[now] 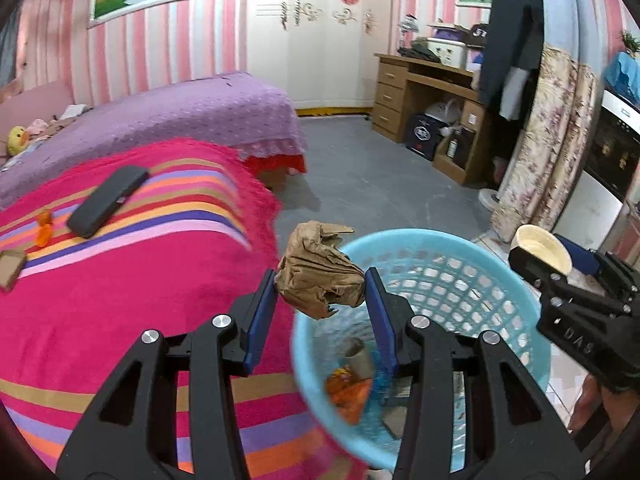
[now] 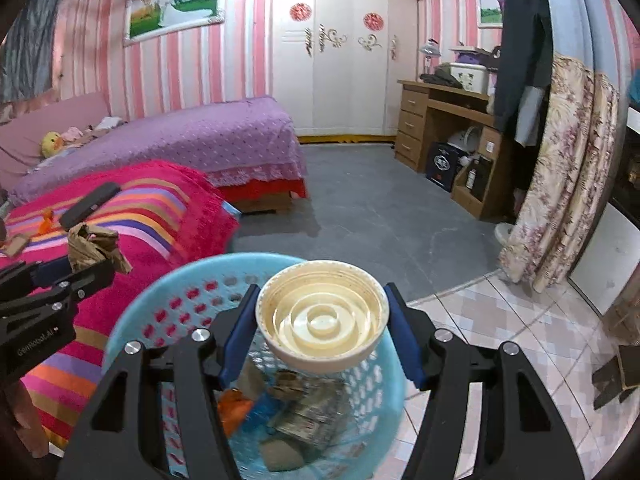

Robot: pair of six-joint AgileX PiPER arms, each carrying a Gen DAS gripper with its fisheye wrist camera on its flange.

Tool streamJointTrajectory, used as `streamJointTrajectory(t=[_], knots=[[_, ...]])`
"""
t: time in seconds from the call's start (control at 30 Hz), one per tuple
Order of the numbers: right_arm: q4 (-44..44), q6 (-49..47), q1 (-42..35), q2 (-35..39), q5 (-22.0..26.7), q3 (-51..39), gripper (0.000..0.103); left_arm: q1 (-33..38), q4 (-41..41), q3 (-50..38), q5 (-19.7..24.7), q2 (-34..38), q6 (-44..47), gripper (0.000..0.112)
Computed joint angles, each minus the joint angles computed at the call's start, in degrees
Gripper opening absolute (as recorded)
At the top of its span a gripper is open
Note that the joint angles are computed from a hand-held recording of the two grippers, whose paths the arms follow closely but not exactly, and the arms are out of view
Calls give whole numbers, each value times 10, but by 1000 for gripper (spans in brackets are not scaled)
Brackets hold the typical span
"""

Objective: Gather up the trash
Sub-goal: 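Carry the cloth and cup to the blue basket and open both tools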

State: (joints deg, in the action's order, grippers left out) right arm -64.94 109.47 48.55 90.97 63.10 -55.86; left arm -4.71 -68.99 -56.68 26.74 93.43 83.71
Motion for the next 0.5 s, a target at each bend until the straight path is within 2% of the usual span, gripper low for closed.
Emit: streamJointTrajectory(t=[0.27,0.33,0.37,0.4,0.5], knots=[[-14,46,1,-18,1,33,61,-31,42,-24,12,33,-50,47],[-13,46,5,-13,3,28,61,-31,60,-33,19,41,-62,62],[-14,44,5,-10,2,26,61,-30,63,-34,17,42,-65,74],[-15,44,5,-7,2,24,61,-28,53,-30,11,40,-55,80],[-19,47,4,-3,-1,21,61,-14,31,-27,4,38,-18,85]])
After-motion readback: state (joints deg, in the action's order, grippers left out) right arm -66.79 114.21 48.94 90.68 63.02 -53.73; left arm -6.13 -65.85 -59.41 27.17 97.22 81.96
